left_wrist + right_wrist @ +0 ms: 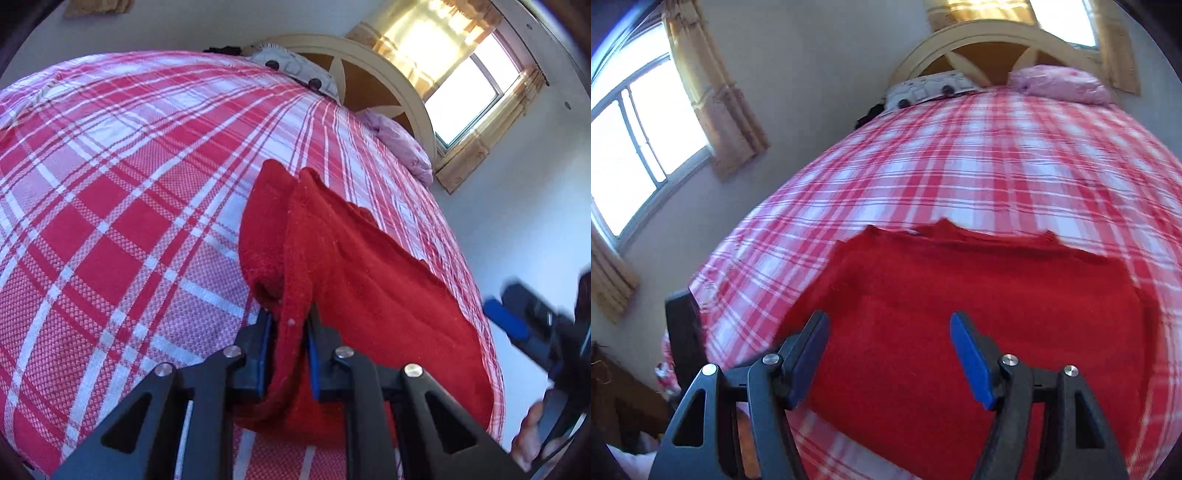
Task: Fold small clothes
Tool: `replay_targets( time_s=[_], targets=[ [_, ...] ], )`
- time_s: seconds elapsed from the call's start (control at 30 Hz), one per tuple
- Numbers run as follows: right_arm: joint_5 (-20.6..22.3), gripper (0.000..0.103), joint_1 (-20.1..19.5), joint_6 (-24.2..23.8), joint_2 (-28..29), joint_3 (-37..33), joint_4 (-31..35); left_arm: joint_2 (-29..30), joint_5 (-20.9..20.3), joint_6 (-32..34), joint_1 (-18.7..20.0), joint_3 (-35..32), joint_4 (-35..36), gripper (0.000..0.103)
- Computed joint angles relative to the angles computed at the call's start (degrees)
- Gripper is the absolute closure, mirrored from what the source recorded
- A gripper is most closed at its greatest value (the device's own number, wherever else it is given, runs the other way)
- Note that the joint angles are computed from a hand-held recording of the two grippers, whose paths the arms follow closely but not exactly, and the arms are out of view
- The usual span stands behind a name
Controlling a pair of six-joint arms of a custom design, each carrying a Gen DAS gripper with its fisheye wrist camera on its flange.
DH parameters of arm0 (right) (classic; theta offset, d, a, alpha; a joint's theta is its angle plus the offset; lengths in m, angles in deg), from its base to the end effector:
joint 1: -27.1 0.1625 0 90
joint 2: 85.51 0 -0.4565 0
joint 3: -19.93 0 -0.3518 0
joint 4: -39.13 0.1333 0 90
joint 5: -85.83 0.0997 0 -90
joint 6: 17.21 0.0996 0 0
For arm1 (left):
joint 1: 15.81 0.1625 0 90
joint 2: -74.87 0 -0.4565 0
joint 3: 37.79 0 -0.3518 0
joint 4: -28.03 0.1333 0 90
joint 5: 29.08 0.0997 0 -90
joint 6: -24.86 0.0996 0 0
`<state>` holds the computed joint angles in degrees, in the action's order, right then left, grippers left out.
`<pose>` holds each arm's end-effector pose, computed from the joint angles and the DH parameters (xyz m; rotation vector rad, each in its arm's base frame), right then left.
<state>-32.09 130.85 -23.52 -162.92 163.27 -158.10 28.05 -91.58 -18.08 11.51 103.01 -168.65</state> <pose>0.1735 -0.3446 0.2865 0.2076 -2.5370 0.9940 -0.2772 -0.3450 0.0802 0.4232 2.8975 -0.7675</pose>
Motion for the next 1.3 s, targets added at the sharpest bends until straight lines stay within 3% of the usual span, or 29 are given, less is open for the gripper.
replay_targets(
  time_s=[0.1,0.23,0.37,0.6,0.7,0.73,0.77,0.8,0.87,0.97,1.07,1.2,1.3],
  targets=[
    [4.2,0.034,-1.0,-0.1,3.8,-6.0,7.4,0.7,1.5,2.8,-1.6,1.0,-4.2,0.086],
    [5.6,0.034,-2.4,0.2,8.1,-13.2,17.8,1.7,2.3,8.7,-3.5,1.1,-8.5,0.086],
    [8.9,0.034,-4.6,4.0,10.3,-20.1,29.3,3.1,2.8,11.5,-4.8,1.1,-10.6,0.086],
    [-9.0,0.034,-0.7,1.5,19.7,-28.8,40.6,5.2,3.9,15.5,-5.1,1.1,-14.3,0.086],
    [-9.8,0.034,-1.7,-0.1,20.2,-27.9,37.4,5.3,3.4,16.2,-4.9,1.0,-13.9,0.086],
    [-8.7,0.040,-2.2,-1.1,19.8,-27.0,35.4,5.1,3.2,16.4,-4.7,1.0,-13.7,0.086],
    [-9.0,0.057,-2.6,-2.6,19.3,-25.9,33.1,5.0,3.0,16.6,-4.5,0.9,-13.4,0.086],
    [-9.4,0.064,-2.8,-3.3,18.8,-25.3,32.2,4.7,3.0,16.7,-4.4,0.8,-13.1,0.086],
    [-5.7,0.076,-4.3,-2.9,16.6,-24.2,31.6,4.0,2.4,17.1,-4.1,0.4,-12.0,0.086],
    [3.9,0.079,-7.7,0.1,11.2,-22.1,30.7,3.7,2.1,19.0,-4.3,-1.1,-10.0,0.086],
    [10.7,0.080,-10.7,1.7,5.4,-19.0,28.8,3.1,1.1,20.8,-5.0,-2.0,-8.9,0.086],
    [18.1,0.080,-14.9,3.2,-4.3,-14.4,27.7,3.5,-1.0,24.0,-7.3,-3.4,-9.3,0.086],
    [20.4,0.080,-17.3,2.9,-12.3,-11.6,28.3,4.4,-4.2,26.5,-9.3,-5.1,-9.4,0.086]
  ],
)
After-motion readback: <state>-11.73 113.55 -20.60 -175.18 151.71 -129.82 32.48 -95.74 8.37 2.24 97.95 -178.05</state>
